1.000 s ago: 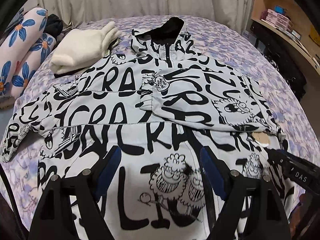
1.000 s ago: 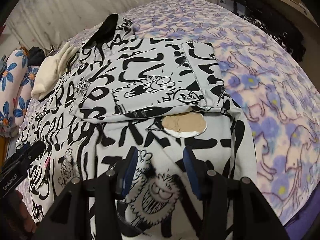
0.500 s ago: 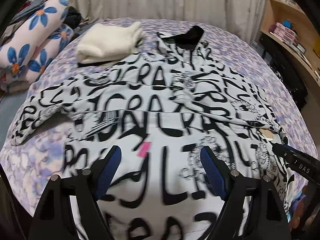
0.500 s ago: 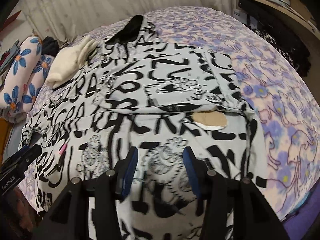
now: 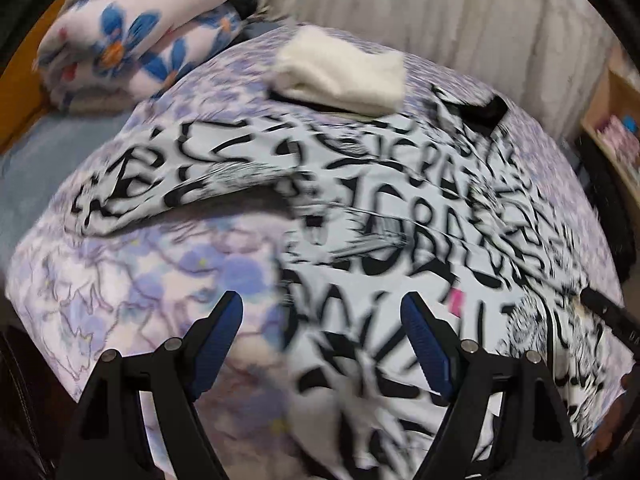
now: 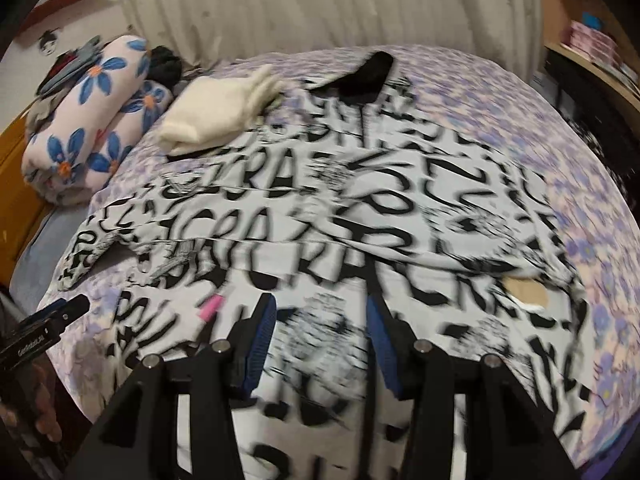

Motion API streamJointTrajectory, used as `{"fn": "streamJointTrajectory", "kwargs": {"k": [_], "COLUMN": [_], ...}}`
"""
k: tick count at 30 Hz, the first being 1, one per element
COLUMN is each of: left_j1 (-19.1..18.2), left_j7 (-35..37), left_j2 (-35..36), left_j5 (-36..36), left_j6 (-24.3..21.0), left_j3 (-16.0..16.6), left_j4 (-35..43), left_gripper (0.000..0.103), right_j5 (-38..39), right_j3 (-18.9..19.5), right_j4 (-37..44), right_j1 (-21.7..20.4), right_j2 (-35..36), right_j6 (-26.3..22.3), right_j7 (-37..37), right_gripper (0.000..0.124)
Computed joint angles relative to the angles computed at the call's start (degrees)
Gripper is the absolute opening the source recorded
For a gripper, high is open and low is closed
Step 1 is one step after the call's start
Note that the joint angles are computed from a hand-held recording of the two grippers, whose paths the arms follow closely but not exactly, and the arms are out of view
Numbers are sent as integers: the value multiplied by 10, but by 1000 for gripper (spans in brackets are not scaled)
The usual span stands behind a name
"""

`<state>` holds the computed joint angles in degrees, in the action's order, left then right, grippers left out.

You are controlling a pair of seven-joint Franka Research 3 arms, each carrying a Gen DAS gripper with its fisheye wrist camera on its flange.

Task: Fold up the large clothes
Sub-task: 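Reach to the other sleeve and grasp its cuff with the left tool, then lift the sleeve and fold it across the jacket body with the left tool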

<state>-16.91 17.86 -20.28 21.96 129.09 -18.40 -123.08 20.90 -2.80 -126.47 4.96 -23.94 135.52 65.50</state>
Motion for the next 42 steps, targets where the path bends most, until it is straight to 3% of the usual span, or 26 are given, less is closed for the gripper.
{"fn": "streamJointTrajectory", "kwargs": {"k": [6,10,14,19,21,23,24,25,26,28,29,34,38,40,42], "left_j1": [29,66,89,91,94,110,141,187,217,227,230,246,222,209,177], "left_j7": [2,12,36,98,112,115,96,70,43,45,35,-22,-25,-17,-1], "left_j2": [-107,-148,-154,-128,-108,-91,-80,-76,-68,-49,-43,-10,34,79,112], "left_j5": [-67,-104,-149,-210,-229,-238,-218,-185,-137,-116,-101,41,125,178,207], "left_j6": [135,198,261,363,387,392,385,355,303,271,269,146,99,76,64], "left_j3": [78,115,151,204,213,200,172,131,104,95,91,31,4,-26,-32], "left_j4": [-163,-243,-292,-329,-327,-317,-306,-291,-266,-237,-230,-116,-2,81,139], "left_gripper": [80,80,80,80,80,79,70,43,29,12,9,4,4,4,4], "right_j5": [-12,-29,-53,-67,-68,-67,-69,-72,-74,-73,-72,-53,-21,-6,3], "right_j3": [39,63,85,97,97,96,95,94,93,89,87,72,53,44,35], "right_j4": [31,66,118,166,173,176,176,175,173,166,163,138,116,106,98], "right_j1": [33,61,92,128,138,145,147,148,148,147,145,128,104,92,79], "right_j2": [44,89,150,205,218,226,229,231,232,230,228,205,174,160,148], "right_j6": [22,46,64,72,69,59,55,49,43,34,31,25,22,21,24], "right_j7": [20,39,67,88,94,93,94,95,96,95,93,88,77,70,65], "right_gripper": [47,47,47,47,47,47,47,47,47,47,47,46,47,47,47]}}
